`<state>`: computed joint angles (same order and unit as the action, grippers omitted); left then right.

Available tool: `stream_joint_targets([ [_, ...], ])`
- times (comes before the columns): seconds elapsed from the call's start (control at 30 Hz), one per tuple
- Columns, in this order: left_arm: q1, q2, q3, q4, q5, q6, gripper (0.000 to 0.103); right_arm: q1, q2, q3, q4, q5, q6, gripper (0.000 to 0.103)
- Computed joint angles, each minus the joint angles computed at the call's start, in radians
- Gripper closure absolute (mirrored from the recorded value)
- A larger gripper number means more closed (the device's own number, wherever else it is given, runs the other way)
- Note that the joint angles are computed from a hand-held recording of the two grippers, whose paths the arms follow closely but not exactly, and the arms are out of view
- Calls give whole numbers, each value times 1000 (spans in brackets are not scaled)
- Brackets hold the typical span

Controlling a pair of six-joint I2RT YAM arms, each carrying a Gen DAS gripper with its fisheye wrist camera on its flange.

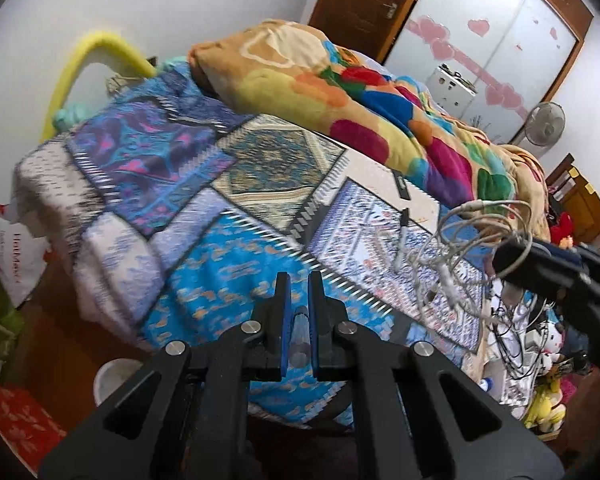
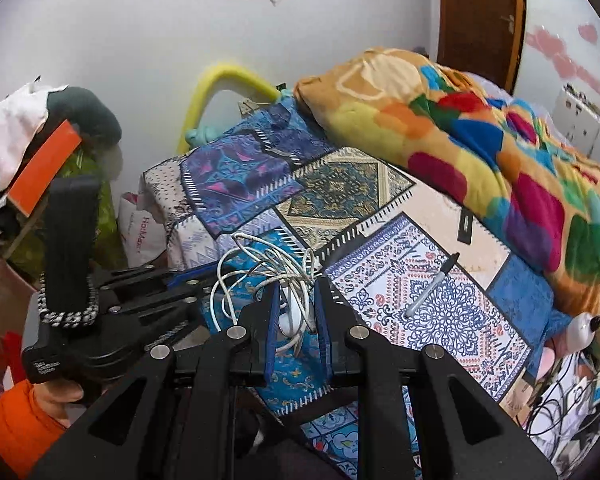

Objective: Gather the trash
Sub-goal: 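Lift and carry the clear pen and earphone cable with both tools toward the bin, then open the left tool over the bin while the right tool releases the cable into it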

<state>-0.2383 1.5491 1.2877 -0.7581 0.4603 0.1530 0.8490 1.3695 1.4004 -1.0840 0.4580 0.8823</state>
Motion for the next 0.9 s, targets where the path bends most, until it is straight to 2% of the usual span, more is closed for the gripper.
stream_joint_targets([
  [0.23,250,-103,-24,-122,61,188,96,83,118,104,-38,20,43,87],
  [0.4,434,-103,-15,-194,93,327,96,130,248,198,-20,-5,53,87],
  [0.7,683,35,23,-254,85,513,96,172,530,427,12,-93,5,87],
  [0.9,728,179,15,-212,18,536,96,170,701,571,13,-173,-38,87],
])
